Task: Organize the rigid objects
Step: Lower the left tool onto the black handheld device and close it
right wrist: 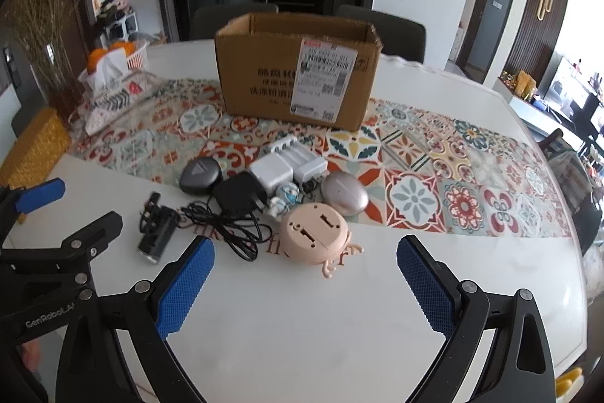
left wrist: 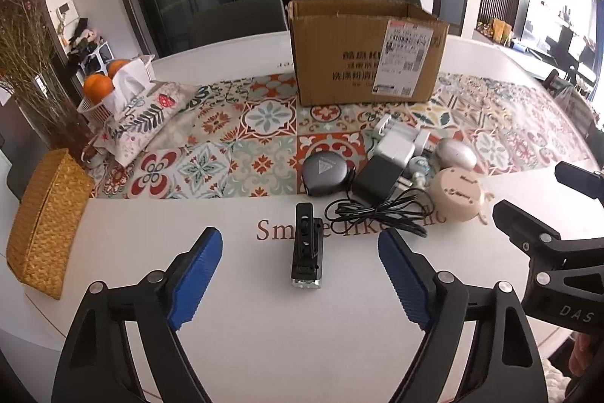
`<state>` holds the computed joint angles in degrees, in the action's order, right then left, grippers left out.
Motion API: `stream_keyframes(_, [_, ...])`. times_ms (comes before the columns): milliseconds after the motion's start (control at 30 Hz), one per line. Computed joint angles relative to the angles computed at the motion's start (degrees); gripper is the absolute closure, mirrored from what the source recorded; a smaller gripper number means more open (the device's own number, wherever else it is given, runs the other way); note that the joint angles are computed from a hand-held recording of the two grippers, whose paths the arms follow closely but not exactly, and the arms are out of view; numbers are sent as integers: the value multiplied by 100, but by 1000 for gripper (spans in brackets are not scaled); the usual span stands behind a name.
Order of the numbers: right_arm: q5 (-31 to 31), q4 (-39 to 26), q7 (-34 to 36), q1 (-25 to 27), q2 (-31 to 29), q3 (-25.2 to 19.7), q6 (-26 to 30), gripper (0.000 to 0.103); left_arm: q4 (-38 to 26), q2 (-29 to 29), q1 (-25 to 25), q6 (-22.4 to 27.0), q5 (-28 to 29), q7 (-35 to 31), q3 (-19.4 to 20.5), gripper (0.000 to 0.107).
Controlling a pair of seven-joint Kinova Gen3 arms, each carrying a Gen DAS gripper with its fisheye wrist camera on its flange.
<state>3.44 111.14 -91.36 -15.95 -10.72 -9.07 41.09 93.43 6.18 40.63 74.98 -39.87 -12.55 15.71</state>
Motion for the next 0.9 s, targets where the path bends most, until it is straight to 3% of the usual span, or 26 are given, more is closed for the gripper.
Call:
stream_keyframes(467, [397, 181, -306, -197, 812, -32, -297, 5, 820, 248, -355, -1315, 291, 168, -319, 48])
stream_keyframes(900, [927, 282, -833, -469, 1093, -39, -423, 5, 1151, 410, -464, -1920, 253, 184, -488, 76])
